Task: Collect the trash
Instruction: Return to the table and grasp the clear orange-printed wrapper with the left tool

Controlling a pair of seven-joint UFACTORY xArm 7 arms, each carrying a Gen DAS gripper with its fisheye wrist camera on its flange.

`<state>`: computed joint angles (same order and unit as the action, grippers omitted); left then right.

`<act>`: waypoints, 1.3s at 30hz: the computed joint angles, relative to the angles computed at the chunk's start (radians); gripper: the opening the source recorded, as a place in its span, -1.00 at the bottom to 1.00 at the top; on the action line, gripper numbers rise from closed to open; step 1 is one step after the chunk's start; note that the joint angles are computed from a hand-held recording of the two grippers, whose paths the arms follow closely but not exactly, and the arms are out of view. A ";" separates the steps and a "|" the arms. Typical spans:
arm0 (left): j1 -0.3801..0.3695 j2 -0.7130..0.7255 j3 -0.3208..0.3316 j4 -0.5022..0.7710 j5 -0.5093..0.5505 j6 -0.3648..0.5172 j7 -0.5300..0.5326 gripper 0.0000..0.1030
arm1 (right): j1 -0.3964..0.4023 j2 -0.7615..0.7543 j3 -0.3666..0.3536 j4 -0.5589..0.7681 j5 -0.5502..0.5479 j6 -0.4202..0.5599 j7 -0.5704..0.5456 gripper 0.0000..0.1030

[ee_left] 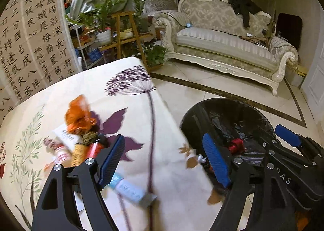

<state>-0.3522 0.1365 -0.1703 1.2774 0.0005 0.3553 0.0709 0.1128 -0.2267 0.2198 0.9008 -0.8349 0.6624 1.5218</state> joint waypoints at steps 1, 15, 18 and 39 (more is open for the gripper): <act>0.007 -0.012 0.004 -0.013 -0.006 -0.002 0.004 0.49 | 0.005 0.008 0.005 0.009 0.000 -0.003 -0.001 0.15; 0.107 -0.113 0.071 -0.141 0.094 -0.031 -0.110 0.49 | 0.129 0.147 0.007 0.165 -0.015 -0.019 -0.046 0.15; 0.135 -0.112 0.085 -0.153 0.130 -0.020 -0.151 0.49 | 0.162 0.188 0.000 0.209 -0.017 -0.023 -0.058 0.15; 0.205 -0.076 0.081 -0.131 -0.145 0.075 0.087 -0.15 | 0.268 0.299 -0.071 0.307 0.044 -0.043 -0.158 0.15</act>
